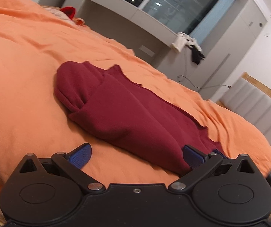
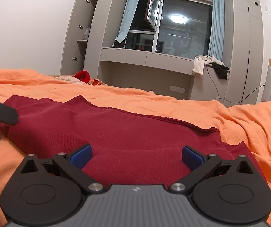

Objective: Fold small clothes

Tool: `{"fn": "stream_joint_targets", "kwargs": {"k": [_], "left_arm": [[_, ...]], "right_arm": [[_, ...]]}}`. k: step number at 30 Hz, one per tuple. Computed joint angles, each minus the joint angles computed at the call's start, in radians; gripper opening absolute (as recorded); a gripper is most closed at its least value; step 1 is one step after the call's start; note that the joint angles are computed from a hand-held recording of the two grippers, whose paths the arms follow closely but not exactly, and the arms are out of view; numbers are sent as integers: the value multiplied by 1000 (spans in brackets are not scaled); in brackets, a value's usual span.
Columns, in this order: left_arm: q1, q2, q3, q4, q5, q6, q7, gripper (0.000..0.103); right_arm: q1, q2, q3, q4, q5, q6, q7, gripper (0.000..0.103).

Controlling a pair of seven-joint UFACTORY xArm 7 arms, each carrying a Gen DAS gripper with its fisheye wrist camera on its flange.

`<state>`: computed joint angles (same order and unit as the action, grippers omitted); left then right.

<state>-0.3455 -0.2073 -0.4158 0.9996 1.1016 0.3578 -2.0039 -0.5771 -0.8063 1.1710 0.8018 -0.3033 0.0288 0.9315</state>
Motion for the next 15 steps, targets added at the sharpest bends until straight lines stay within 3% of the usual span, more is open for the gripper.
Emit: {"fn": "stream_joint_targets", "kwargs": {"k": [6, 12, 15], "left_arm": [[-51, 106, 38, 125, -101, 130, 98, 102], [-82, 165, 126, 199, -275, 136, 222, 102], [-92, 186, 145, 209, -254, 124, 211, 102]], "right_arm": [[5, 3, -5, -5, 4, -8, 2, 103], [3, 11, -2, -5, 12, -10, 11, 103], [-9, -14, 12, -2, 14, -4, 25, 103]]}}
